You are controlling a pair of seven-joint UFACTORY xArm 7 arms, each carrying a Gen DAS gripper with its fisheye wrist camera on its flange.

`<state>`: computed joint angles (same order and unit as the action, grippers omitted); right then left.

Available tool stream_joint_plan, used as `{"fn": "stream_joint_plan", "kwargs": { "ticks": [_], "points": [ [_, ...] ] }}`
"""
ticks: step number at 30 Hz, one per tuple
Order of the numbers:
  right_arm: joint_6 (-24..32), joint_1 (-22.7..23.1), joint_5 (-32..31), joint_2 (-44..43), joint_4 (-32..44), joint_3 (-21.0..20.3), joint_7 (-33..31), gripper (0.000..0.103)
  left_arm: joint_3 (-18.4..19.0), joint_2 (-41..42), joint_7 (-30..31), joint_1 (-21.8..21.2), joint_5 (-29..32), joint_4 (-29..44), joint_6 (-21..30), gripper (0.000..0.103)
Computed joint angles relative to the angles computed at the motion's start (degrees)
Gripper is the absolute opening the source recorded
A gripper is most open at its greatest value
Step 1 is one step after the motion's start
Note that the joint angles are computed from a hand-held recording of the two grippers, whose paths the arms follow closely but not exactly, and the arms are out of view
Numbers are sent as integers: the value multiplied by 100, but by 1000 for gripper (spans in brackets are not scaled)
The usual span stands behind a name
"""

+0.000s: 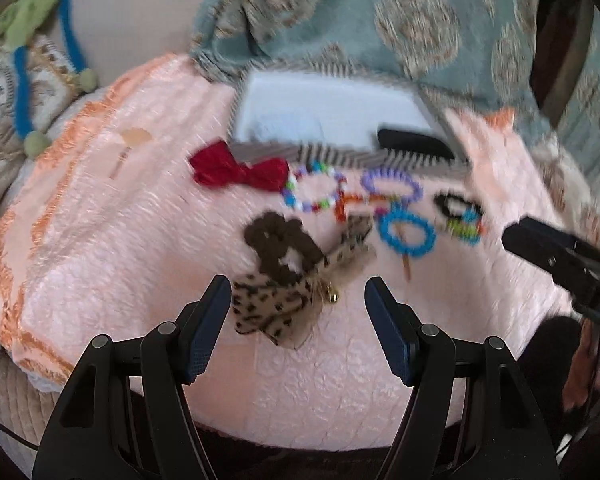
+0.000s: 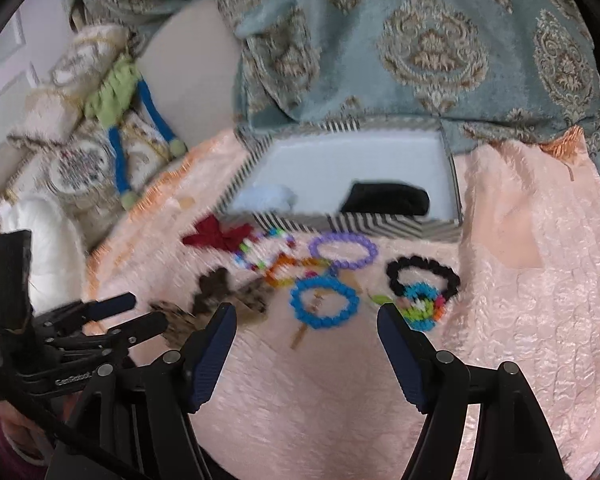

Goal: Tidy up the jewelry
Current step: 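Withdraw both open tools from the tray toward the remaining jewelry, then grasp the blue bracelet with the right tool while the left tool grasps the brown scrunchie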

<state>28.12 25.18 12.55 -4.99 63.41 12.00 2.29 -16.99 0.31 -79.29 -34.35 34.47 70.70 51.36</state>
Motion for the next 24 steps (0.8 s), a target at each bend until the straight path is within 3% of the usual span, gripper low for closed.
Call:
{"fn": "stream_joint_plan", "kwargs": {
  "ticks": [2,7,13,16,19,21,24],
  "points": [
    [16,-10,74,126,-14,-28,-86,53,7,155,63,-11,15,64,41,70],
    [111,-48,-33,550,187,-6,-128,53,155,385,129,-32,23,125,-127,70],
    [173,-22,-824,1247,785,-26,182,53,321,553,375,42,-253,81,-444,70],
    [282,-26,-943,1590,1097,-11,40,46,375,572,492,98,-439,-55,-715,69],
    [432,47,-1230,1881,1311,-77,78,38,420,566,553,170,-669,-227,-1090,60],
    [196,69,-1372,1871,1203,-100,65,34,439,560,436,152,-566,-256,-1122,50],
    [157,89,-1543,1811,1145,-136,131,15,441,545,444,163,-581,-284,-1221,31]
  ]
}}
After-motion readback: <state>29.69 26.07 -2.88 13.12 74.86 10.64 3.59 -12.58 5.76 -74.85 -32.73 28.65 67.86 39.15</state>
